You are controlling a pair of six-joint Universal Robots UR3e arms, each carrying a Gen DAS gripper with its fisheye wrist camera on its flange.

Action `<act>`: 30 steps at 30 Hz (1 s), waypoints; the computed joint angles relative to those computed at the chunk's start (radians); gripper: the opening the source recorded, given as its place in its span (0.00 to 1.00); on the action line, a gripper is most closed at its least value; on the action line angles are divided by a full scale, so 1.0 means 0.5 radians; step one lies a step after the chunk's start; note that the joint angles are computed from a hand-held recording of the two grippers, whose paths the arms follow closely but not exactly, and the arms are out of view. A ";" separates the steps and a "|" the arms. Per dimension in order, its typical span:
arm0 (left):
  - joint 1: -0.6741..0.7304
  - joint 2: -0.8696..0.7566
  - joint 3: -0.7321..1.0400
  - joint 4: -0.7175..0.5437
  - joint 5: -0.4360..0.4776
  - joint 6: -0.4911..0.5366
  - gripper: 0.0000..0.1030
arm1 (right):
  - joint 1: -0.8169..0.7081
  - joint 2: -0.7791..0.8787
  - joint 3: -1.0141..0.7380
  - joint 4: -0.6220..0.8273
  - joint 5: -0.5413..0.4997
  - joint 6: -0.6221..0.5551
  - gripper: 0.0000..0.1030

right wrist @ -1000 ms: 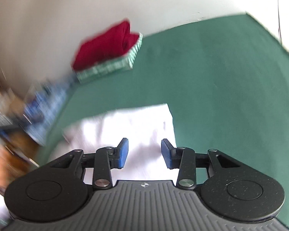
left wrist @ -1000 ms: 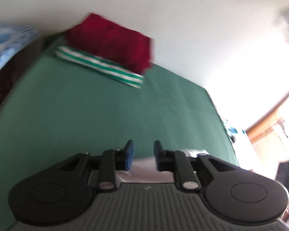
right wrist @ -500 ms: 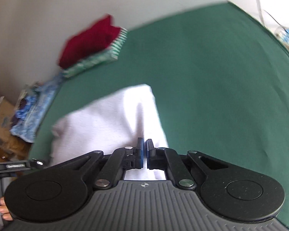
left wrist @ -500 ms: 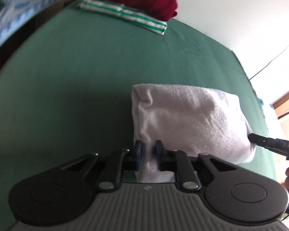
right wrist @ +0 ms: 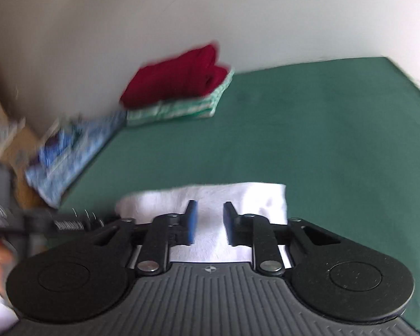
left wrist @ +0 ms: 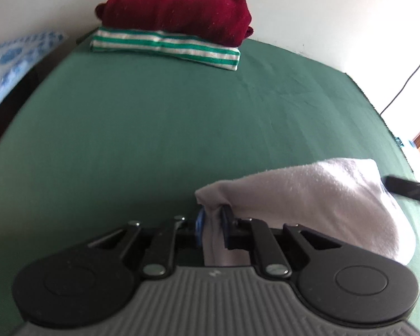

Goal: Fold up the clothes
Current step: 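Open both grippers and release the folded shirt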

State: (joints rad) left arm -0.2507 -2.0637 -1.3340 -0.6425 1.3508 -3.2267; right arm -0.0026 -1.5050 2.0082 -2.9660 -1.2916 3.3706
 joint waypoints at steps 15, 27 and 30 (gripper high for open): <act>0.222 0.480 -0.413 0.299 -0.283 0.066 0.17 | -0.095 -0.334 0.420 -0.076 -0.068 0.220 0.23; -0.045 0.003 -0.187 0.405 -0.131 0.170 0.43 | 0.151 -0.088 0.253 0.150 -0.339 0.294 0.20; 0.028 -0.008 -0.142 0.336 -0.214 0.208 0.44 | 0.160 -0.119 0.226 0.164 -0.413 0.247 0.19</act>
